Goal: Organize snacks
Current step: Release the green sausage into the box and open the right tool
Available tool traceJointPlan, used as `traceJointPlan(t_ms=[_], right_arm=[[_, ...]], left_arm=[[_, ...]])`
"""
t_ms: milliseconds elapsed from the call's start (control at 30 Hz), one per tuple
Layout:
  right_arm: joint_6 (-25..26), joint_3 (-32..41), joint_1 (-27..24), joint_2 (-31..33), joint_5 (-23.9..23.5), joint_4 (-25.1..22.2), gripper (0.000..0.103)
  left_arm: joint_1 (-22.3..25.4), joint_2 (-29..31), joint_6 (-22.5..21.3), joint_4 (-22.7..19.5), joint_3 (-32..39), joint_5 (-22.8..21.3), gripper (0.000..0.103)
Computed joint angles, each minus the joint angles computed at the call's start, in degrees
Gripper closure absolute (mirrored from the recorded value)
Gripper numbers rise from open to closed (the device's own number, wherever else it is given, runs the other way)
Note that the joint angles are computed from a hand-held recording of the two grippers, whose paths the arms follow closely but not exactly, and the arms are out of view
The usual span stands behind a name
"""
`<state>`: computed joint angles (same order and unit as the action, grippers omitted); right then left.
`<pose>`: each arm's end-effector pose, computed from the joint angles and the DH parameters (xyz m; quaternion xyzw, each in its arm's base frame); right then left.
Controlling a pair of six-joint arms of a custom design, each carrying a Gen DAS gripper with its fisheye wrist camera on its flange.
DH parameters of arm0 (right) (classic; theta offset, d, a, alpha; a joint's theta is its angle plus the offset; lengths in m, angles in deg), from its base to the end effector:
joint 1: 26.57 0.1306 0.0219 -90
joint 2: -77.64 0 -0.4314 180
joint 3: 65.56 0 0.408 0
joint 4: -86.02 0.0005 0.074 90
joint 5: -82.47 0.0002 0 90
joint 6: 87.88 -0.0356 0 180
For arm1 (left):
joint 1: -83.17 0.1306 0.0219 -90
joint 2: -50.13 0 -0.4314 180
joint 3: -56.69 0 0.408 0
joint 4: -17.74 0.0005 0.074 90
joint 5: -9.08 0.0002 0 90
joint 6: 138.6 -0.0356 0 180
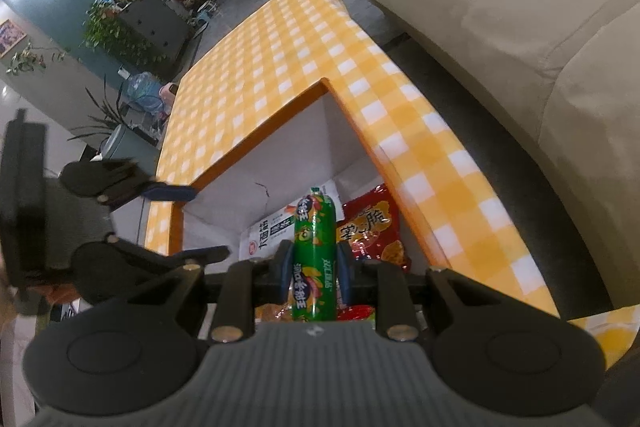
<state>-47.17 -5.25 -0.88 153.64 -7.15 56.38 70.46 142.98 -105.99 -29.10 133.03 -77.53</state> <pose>0.3493 0.1672 0.3608 0.1904 0.9052 0.2289 0.3034 0.4711 -0.1089 0.3475 0.5642 0.7923 0.0609 0.2240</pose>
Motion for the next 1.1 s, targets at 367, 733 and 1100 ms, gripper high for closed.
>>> traceJointPlan(t_ms=[367,733,1100], right_arm=[[-1.1,-0.4,1.2,-4.5,4.9,-2.5,0.082],[0.1,0.3,3.3,-5.5,6.2,-4.0,0.082],[8.4,5.2,5.4,0.8,2.5,-8.8,0.091]], left_arm=[[1.9,-10.0,25.9,10.3,-9.5,1.8,0.022],[9.0,-17.4,60.2,9.1,-13.4,5.1,0.022],[13.4,-21.3,64.7,9.6,-19.4,9.7,0.022]])
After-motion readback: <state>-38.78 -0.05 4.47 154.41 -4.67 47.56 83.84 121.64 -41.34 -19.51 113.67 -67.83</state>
